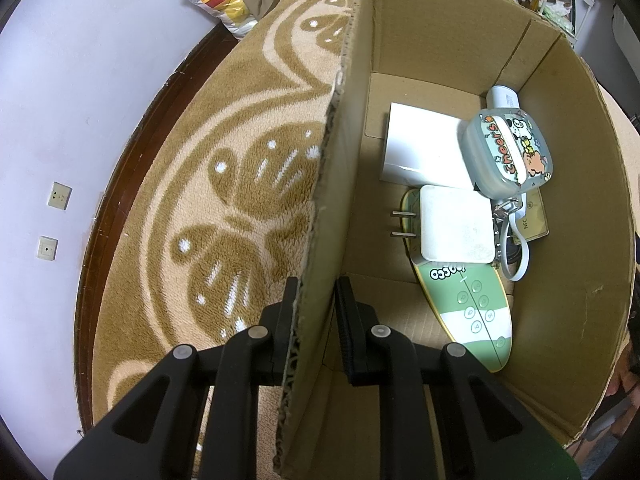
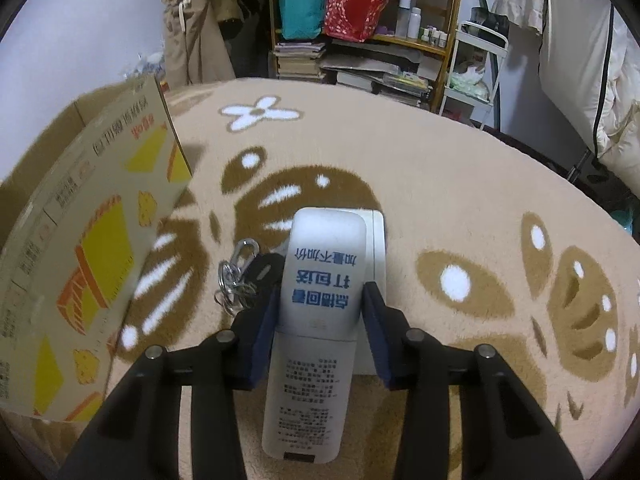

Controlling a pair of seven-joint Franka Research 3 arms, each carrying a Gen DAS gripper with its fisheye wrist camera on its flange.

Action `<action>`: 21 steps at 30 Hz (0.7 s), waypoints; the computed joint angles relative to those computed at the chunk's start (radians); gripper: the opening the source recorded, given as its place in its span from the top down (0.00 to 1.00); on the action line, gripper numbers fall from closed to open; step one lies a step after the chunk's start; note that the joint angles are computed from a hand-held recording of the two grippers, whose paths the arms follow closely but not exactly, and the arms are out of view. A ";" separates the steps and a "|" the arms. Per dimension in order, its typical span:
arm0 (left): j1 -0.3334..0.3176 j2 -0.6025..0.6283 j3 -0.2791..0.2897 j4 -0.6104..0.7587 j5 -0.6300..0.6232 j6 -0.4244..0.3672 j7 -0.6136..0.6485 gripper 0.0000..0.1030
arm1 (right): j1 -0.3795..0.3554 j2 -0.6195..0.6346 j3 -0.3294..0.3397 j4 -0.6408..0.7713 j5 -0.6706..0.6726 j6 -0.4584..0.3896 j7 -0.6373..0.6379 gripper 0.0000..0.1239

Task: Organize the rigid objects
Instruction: 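Grasp the white bottle with the right tool, then carry the white bottle over the box and lower it with the right tool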

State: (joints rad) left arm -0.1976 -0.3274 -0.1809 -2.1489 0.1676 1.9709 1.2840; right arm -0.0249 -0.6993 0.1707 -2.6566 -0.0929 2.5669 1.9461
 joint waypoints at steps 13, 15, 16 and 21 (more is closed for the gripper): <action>0.000 -0.001 0.000 0.000 -0.001 -0.001 0.001 0.83 | 0.045 -0.017 -0.061 -0.027 0.122 0.111 -0.041 0.64; 0.000 -0.001 -0.001 0.000 0.000 -0.001 0.000 0.83 | 0.047 -0.025 -0.064 -0.032 0.146 0.116 -0.046 0.64; 0.000 -0.001 0.000 0.000 0.000 -0.001 0.001 0.83 | 0.044 -0.028 -0.061 -0.035 0.151 0.124 -0.047 0.64; 0.001 -0.001 0.001 0.001 -0.001 -0.001 0.002 0.83 | 0.039 -0.037 -0.052 -0.029 0.170 0.143 -0.061 0.64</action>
